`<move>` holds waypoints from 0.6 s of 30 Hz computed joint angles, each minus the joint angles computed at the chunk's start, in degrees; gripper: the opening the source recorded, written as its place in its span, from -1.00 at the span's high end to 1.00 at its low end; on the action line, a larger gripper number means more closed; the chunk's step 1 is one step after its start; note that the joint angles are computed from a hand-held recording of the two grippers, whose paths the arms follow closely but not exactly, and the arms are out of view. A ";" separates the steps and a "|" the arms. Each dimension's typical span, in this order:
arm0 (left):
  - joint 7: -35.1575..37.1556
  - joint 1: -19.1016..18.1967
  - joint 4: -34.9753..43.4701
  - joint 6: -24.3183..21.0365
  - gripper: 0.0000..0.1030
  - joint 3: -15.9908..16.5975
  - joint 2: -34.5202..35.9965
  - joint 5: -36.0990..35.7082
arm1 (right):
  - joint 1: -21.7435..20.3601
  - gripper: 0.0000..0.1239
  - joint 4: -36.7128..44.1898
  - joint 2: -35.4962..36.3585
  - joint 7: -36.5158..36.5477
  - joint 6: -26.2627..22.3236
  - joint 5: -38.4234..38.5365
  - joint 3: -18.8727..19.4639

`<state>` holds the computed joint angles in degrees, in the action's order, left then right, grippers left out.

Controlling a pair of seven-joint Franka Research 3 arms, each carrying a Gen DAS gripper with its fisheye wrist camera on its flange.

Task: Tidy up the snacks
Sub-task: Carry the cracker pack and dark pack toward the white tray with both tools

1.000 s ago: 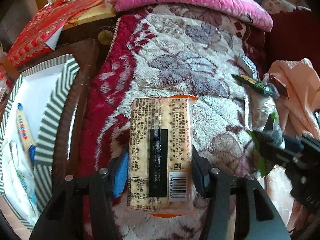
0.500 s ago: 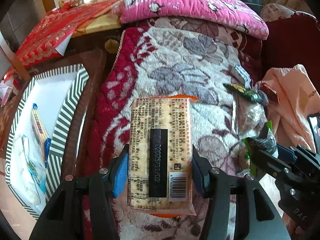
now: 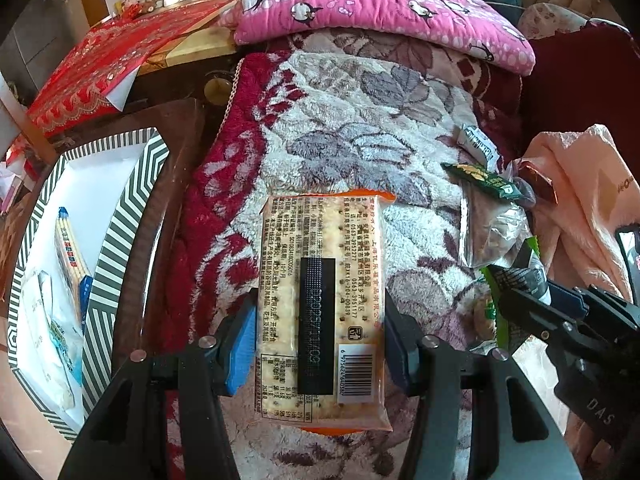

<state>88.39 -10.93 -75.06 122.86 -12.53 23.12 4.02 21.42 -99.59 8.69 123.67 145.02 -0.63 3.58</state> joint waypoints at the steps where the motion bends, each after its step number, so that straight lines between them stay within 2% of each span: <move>1: 0.18 0.14 -0.08 0.00 -0.05 -0.09 -0.05 -0.29 | -0.08 0.44 0.01 0.02 -0.15 -0.12 0.28 0.01; 4: 0.77 0.44 -2.07 1.74 -0.05 -0.09 -1.18 -0.36 | 0.06 0.44 -0.05 0.08 0.24 0.03 -0.65 -0.18; 7: 1.43 1.74 -2.33 1.36 -0.05 -0.51 -1.77 -3.08 | -0.23 0.45 0.10 0.34 -0.48 -0.35 0.66 -0.02; 11: 3.56 3.46 -6.10 4.13 -0.05 -0.15 -5.44 -4.58 | -0.28 0.44 0.04 -0.12 -0.47 -0.22 2.34 0.27; 18: 5.56 5.92 -9.01 4.61 -0.05 1.32 -9.08 -5.97 | 1.27 0.45 6.92 3.10 -1.80 -2.93 3.16 1.11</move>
